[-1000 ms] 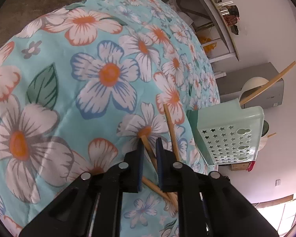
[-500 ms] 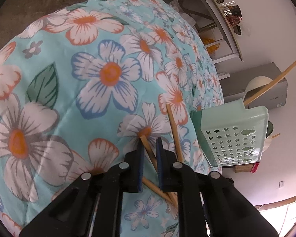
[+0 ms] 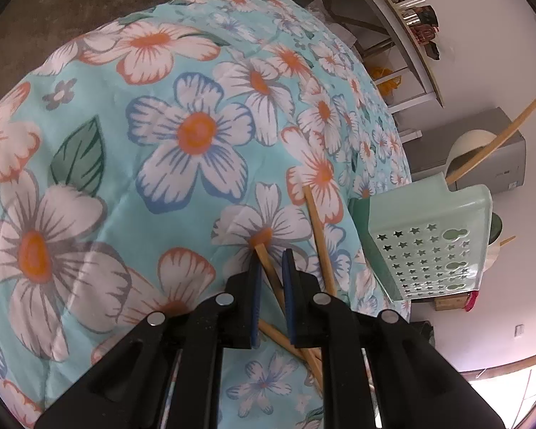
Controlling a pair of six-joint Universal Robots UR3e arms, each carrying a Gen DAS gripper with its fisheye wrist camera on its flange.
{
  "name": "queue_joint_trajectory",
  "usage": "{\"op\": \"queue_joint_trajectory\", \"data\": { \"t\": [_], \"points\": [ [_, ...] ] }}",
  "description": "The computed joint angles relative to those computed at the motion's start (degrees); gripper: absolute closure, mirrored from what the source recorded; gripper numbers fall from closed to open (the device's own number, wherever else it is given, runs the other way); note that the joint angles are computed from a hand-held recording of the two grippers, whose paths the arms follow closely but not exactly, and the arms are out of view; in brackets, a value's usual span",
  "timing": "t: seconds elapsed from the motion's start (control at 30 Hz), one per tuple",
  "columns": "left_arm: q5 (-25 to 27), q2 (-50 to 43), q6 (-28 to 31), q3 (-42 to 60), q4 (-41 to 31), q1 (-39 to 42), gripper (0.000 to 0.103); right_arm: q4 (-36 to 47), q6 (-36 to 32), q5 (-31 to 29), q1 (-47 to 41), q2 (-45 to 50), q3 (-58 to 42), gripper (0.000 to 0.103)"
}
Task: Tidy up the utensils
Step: 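Close the left tool on a loose wooden chopstick, then grasp another wooden chopstick with the right tool while the left tool lifts its chopstick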
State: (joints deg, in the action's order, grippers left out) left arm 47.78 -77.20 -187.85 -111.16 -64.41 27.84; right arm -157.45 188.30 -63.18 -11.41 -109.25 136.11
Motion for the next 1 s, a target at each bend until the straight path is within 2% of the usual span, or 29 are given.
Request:
{"op": "queue_joint_trajectory", "data": {
  "t": [0.07, 0.23, 0.47, 0.57, 0.67, 0.73, 0.87, 1.0],
  "points": [
    [0.09, 0.11, -0.52, -0.61, 1.39, -0.25, 0.092, -0.4, -0.73, 2.35, -1.84, -1.08, 1.47, 0.008],
    [-0.35, 1.69, -0.28, -1.93, 2.83, 0.07, 0.093, 4.49, -4.35, 7.74, -6.45, -4.07, 2.35, 0.008],
    [-4.99, 8.32, 5.21, -4.34, 0.14, 4.53, 0.094, 18.63, -10.46, 11.62, -10.52, -7.58, -2.73, 0.009],
    [-7.63, 11.82, 9.56, -4.65, -5.31, 7.72, 0.094, 19.46, -11.83, 11.93, -9.2, -7.05, -5.71, 0.019],
    [-9.98, 14.98, 14.53, -4.69, -11.48, 10.96, 0.094, 18.58, -12.49, 10.3, -4.14, -1.67, -12.16, 0.029],
    [-11.08, 16.63, 17.73, -4.57, -15.51, 12.92, 0.094, 18.45, -12.69, 8.02, 0.71, 3.73, -18.19, 0.038],
    [-12.95, 19.78, 25.27, -4.1, -24.78, 17.19, 0.094, 19.59, -14.42, 4.76, 9.7, 15.51, -31.38, 0.048],
    [-13.76, 20.87, 28.71, -3.91, -28.81, 19.23, 0.094, 23.48, -16.95, 1.29, 17.87, 28.32, -46.42, 0.064]
  ]
}}
